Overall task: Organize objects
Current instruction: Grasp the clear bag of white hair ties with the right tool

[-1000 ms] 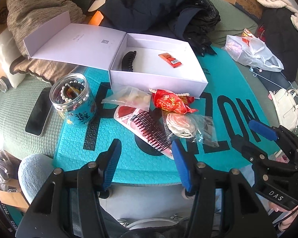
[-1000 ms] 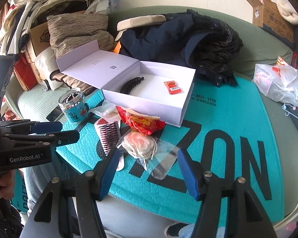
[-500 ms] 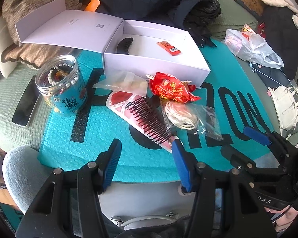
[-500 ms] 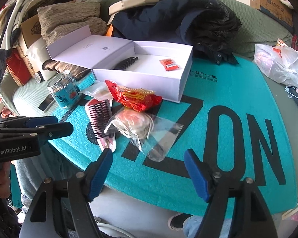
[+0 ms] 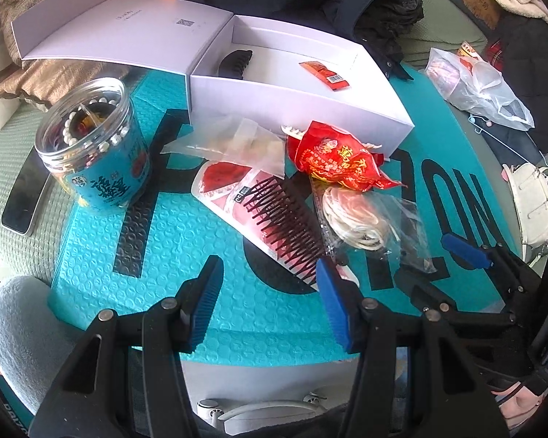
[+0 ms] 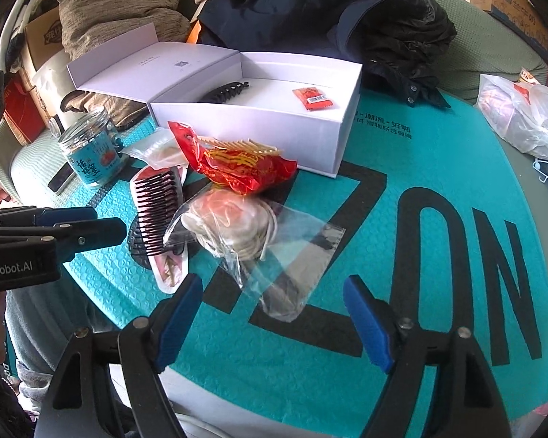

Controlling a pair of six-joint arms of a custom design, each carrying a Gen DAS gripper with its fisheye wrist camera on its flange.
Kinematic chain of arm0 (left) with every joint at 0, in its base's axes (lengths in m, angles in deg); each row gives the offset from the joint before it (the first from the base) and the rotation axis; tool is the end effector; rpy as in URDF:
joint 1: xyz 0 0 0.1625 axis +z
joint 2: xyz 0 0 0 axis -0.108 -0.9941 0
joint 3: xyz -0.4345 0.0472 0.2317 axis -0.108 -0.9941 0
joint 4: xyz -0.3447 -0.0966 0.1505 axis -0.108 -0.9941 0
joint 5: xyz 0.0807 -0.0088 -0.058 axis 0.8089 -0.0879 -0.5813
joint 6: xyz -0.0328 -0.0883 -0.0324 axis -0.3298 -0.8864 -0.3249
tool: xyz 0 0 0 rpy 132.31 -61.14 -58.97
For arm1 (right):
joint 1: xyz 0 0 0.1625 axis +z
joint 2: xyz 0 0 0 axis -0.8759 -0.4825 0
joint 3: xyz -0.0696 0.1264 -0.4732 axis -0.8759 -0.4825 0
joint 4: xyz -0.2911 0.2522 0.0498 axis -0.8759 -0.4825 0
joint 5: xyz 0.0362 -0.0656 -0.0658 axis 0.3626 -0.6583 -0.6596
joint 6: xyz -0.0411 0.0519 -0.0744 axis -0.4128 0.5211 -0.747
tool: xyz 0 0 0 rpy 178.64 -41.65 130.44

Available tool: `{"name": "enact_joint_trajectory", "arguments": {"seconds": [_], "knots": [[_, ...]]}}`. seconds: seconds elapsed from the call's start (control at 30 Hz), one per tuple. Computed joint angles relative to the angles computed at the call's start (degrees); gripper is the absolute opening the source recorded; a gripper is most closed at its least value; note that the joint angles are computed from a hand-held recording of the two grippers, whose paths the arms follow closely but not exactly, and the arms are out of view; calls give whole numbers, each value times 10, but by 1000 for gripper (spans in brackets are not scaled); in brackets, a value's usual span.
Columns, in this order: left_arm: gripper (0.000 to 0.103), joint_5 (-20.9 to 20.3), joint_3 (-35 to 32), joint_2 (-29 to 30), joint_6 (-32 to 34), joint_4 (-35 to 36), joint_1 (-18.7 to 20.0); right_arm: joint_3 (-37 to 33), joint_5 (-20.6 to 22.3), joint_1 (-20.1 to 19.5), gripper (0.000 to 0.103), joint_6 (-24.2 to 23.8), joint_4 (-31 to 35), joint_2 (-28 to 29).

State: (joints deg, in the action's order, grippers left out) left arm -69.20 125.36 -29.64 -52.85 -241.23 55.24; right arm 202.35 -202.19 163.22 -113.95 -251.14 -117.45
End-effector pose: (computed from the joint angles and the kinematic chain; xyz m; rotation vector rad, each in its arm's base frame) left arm -0.1634 -0.4978 0.1650 0.0741 2.4722 -0.6522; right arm 0.2017 -0.5336 0.1217 0.8163 -2.3984 0.4945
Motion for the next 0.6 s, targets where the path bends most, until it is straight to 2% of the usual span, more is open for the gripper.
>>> {"name": "enact_joint_trajectory", "arguments": {"seconds": [0.1, 0.17, 0.27, 0.37, 0.43, 0.53, 0.6], "knots": [[50, -5, -11, 8, 12, 4, 9, -8, 10, -6, 79, 8, 18, 1], [50, -19, -16, 13, 22, -6, 18, -13, 31, -12, 73, 22, 42, -3], [47, -41, -23, 21, 35, -28, 30, -21, 30, -15, 54, 44, 71, -3], [39, -37, -35, 31, 47, -18, 35, -18, 39, -20, 32, 52, 67, -6], [39, -36, -42, 36, 49, -16, 37, -18, 37, -20, 17, 56, 65, -9], [38, -29, -54, 45, 45, 0, 38, -16, 30, -20, 14, 51, 53, -12], [35, -20, -60, 51, 44, 7, 38, -15, 25, -22, 14, 55, 55, -16]]}}
